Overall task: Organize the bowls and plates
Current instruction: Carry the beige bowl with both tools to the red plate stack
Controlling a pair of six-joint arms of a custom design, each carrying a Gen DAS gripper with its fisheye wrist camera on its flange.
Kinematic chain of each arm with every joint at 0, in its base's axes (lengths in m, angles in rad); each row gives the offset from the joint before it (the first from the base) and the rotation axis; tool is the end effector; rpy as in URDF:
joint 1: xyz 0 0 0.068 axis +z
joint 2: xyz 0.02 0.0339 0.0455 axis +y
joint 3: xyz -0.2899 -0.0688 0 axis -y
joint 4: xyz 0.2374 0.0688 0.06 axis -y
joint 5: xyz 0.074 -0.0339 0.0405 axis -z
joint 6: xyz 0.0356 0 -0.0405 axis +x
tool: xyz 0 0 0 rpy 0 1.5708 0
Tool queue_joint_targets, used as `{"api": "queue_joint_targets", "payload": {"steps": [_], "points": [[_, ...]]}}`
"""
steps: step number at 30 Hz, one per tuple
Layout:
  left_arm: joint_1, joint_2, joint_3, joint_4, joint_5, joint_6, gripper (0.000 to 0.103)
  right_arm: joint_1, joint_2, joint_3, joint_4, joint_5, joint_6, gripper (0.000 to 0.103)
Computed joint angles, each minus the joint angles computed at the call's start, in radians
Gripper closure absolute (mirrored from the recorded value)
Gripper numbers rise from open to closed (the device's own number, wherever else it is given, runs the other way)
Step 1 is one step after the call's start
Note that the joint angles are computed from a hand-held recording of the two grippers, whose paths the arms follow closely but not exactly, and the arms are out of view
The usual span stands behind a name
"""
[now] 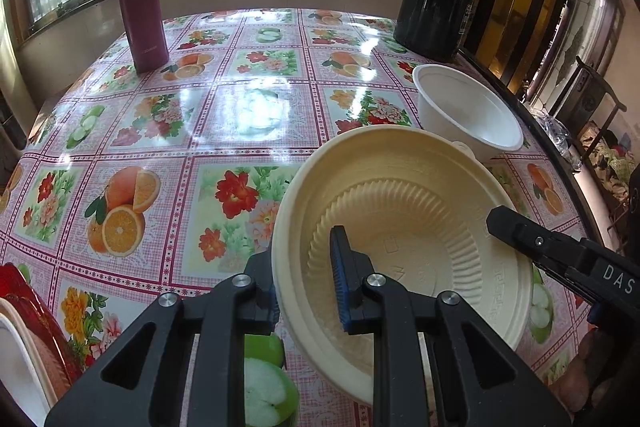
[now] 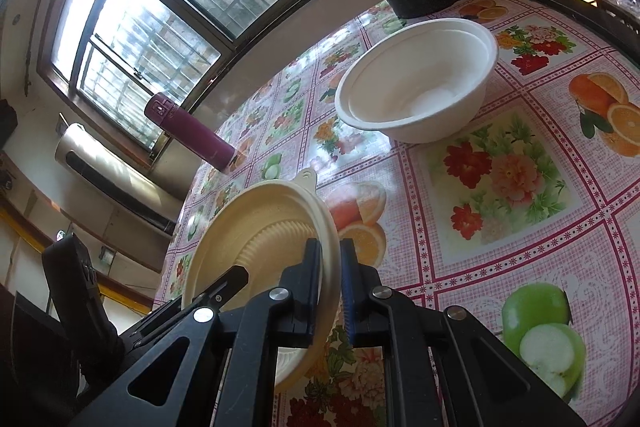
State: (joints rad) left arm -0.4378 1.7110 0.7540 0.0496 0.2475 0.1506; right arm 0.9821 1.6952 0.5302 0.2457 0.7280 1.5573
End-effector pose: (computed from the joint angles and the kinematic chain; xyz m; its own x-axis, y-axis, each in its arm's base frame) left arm 0.2799 -0.1406 0.1555 -0.6234 0.4524 -0.6378 0.6485 0.7548 -0.0984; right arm 0.1673 0.2079 0.1267 -0.4027 0.7411 -0.5372 0.4361 0.6714 0.5992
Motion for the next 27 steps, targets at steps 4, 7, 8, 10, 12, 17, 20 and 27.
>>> {"api": "queue_joint_targets", "payload": {"steps": [4,7,8,10,12,17,20,27], "points": [[0.020,-0.059,-0.033,-0.013,0.017,0.019,0.084,0.050,-0.008,0.030,-0.063,0.036,0.049,0.093],[0.034,-0.096,-0.055,-0.018,0.022,0.028,0.084,0.077,-0.009,0.057,-0.102,0.055,0.070,0.093],[0.043,-0.111,-0.062,-0.023,0.026,0.035,0.084,0.085,-0.008,0.072,-0.119,0.061,0.073,0.093],[0.074,-0.147,-0.082,-0.033,0.041,0.053,0.084,0.103,-0.006,0.097,-0.136,0.072,0.073,0.093],[0.115,-0.181,-0.092,-0.050,0.062,0.072,0.084,0.108,0.001,0.120,-0.130,0.071,0.051,0.093],[0.265,-0.270,-0.100,-0.101,0.118,0.137,0.084,0.114,0.061,0.252,-0.140,0.057,-0.048,0.093],[0.377,-0.299,-0.086,-0.133,0.168,0.185,0.084,0.112,0.115,0.345,-0.117,0.041,-0.125,0.093],[0.630,-0.276,-0.019,-0.193,0.276,0.287,0.084,0.084,0.285,0.625,-0.124,-0.070,-0.295,0.093]]}}
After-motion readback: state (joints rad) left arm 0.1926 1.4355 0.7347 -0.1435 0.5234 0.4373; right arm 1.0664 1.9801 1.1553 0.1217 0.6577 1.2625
